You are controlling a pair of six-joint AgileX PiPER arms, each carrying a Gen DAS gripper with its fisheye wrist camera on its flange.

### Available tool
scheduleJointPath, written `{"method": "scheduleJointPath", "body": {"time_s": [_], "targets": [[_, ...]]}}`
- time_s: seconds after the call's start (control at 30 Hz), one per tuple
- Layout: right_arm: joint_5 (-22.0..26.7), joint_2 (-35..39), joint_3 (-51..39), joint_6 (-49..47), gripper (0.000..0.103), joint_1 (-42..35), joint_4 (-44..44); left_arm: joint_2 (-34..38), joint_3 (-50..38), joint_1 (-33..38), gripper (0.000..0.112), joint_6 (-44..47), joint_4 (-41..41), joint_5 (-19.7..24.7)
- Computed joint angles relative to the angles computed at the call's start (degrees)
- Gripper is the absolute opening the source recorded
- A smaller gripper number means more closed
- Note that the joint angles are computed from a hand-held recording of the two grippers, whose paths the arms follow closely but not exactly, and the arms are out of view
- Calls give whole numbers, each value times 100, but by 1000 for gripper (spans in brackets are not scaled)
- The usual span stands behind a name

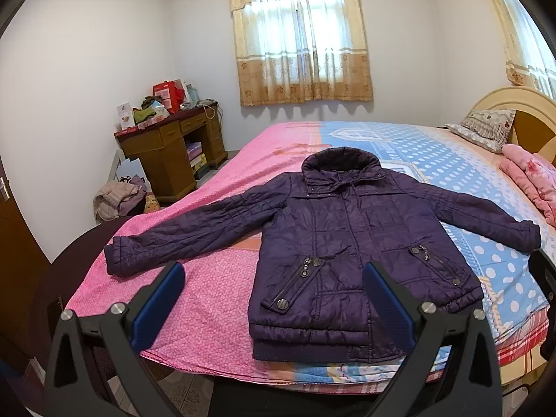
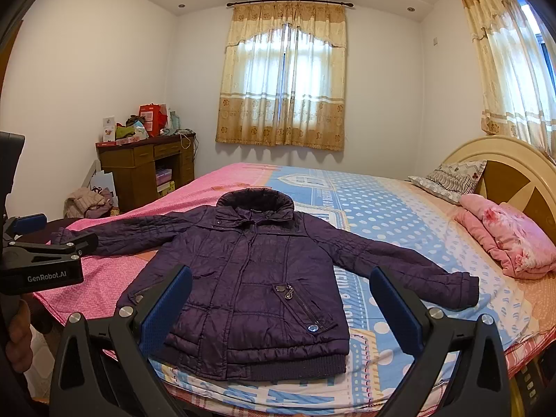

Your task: Fold large clothes

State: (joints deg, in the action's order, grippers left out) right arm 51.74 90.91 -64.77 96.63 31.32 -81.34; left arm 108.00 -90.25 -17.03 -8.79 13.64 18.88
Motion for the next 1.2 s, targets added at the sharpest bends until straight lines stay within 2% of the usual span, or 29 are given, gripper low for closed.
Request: {"method": "scheduleJointPath", "body": {"time_s": [1.2], "targets": [[-13,102,-26,89,102,29,-23,-21,64,123,103,41,-108,-62]]}}
